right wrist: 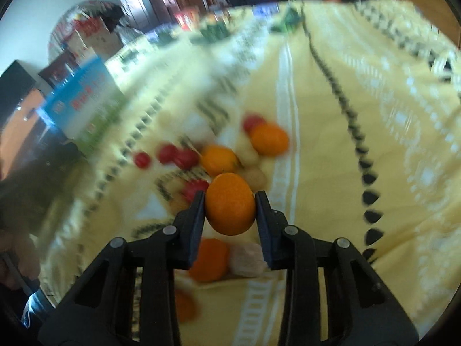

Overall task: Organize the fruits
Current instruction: 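Carry the potato and orange in both grippers over the steel bowl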

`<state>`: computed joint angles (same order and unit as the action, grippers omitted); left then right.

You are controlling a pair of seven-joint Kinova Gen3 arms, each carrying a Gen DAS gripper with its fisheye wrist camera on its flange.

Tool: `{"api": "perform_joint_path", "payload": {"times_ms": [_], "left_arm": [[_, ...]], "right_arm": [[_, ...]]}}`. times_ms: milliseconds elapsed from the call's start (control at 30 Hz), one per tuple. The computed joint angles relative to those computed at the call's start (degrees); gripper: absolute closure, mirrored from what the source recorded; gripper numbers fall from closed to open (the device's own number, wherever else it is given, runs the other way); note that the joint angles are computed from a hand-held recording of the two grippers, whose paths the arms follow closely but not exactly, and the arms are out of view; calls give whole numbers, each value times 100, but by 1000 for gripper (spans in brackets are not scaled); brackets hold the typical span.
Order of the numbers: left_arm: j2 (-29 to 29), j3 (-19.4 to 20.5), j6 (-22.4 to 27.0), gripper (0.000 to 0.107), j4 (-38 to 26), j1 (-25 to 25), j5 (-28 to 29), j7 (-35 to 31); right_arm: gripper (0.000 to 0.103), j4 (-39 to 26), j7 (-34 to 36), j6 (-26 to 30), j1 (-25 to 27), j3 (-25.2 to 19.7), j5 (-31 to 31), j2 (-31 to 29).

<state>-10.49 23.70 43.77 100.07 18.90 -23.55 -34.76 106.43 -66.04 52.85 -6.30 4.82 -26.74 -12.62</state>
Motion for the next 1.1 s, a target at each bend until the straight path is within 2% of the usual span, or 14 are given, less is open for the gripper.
{"api": "perform_joint_path", "payload": {"times_ms": [167, 367, 600, 733, 933, 1100], "left_arm": [[-945, -29, 436, 84, -215, -320, 8, -192], [-2044, -406, 1235, 84, -471, -842, 180, -738], [-3162, -1440, 2402, 84, -799, -1580, 114, -1639], [-3577, -2160, 2672, 84, -780, -1964, 2, -2095], [-3881, -3257, 2923, 84, -473, -2238, 129, -2771], [-3829, -3705, 2902, 84, 17, -2314, 511, -3240]], "right_arm": [[68, -694, -155, 175, -327, -195, -153, -350], [68, -1523, -645, 149, -958, -721, -206, -328], [68, -2406, -1358, -61, -1770, -1601, 84, 164], [68, -2970, -1905, -197, -2330, -2215, 603, 744], [68, -3750, -2585, 96, -3236, -2510, 1251, 1651], [68, -4168, -2841, 421, -3790, -2442, 1443, 2173]]}}
